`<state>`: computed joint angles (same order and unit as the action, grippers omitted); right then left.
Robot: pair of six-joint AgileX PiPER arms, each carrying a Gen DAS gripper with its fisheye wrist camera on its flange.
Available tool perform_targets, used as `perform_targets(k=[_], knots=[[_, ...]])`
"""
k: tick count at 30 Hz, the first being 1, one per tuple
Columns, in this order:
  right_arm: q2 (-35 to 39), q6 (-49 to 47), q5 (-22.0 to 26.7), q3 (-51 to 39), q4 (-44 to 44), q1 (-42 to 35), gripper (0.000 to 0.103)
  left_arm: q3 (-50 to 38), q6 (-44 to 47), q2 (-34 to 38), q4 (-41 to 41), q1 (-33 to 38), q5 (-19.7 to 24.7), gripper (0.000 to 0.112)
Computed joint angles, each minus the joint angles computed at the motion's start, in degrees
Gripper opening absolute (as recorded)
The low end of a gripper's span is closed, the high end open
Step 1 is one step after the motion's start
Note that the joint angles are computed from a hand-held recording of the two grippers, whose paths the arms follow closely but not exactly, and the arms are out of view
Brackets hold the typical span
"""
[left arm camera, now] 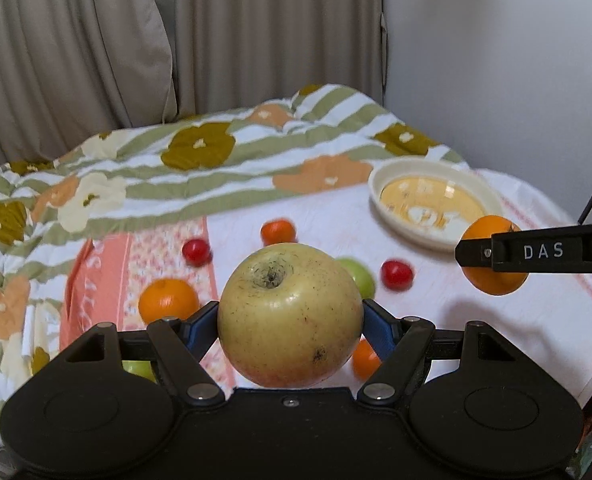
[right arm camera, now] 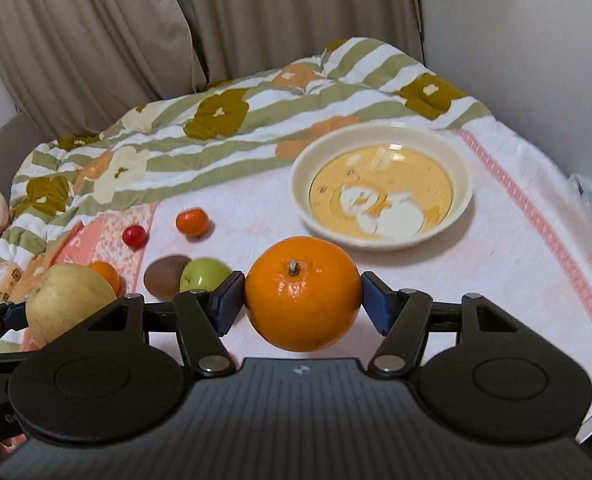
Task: Organize fruits
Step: 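Carry the yellow apple and large orange toward the duck bowl with both tools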
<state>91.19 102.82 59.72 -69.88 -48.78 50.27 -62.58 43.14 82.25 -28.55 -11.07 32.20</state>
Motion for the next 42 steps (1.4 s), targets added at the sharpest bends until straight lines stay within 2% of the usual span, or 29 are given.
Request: perform_targets(k=[3,8,15,19,24,30,36,42], knots=[[-4.43,-4.45,-0.35,1.68,0.33,-1.94,0.078,-1.60,-8.17,-1.34,5.76,-3.84,-0.09,0.078],[-11.57,-15.45,-4.05,4.93,2.53,-9.00,0.078,-6.33,-29.26,-0.13,20.85,-13.33,-0.62,0.078],[-16.60,-38.15,-16.02,8.42,12.93,-27.74,0.078,-16.21,-52.54,8.48,38.32,-23.75,0.29,0.078],[-15.13,-53.45,-23.30,8.92,22.69,-38.56,0.078,-22.94,-59.86,15.54,44.34,-27.06,1.22,0.078],[-10.97,-73.77,-30.05,8.45,37.40,-48.93,0.078,-32.51,-63.05,24.83,46.41,-29.15,3.26,0.078],[-5.45,-89.35,-33.48,6.31,49.64,-55.22,0.078,-45.22,-61.42,35.97,44.78,-30.20,6.97,0.078],[-1.41,-98.72,-34.95,5.00,56.90,-58.77,0.078,-57.47,-58.90,45.73,43.87,-30.95,11.51,0.078],[0.42,-102.71,-35.81,5.16,60.78,-60.51,0.078,-69.99,-55.38,54.02,43.61,-31.51,17.47,0.078]])
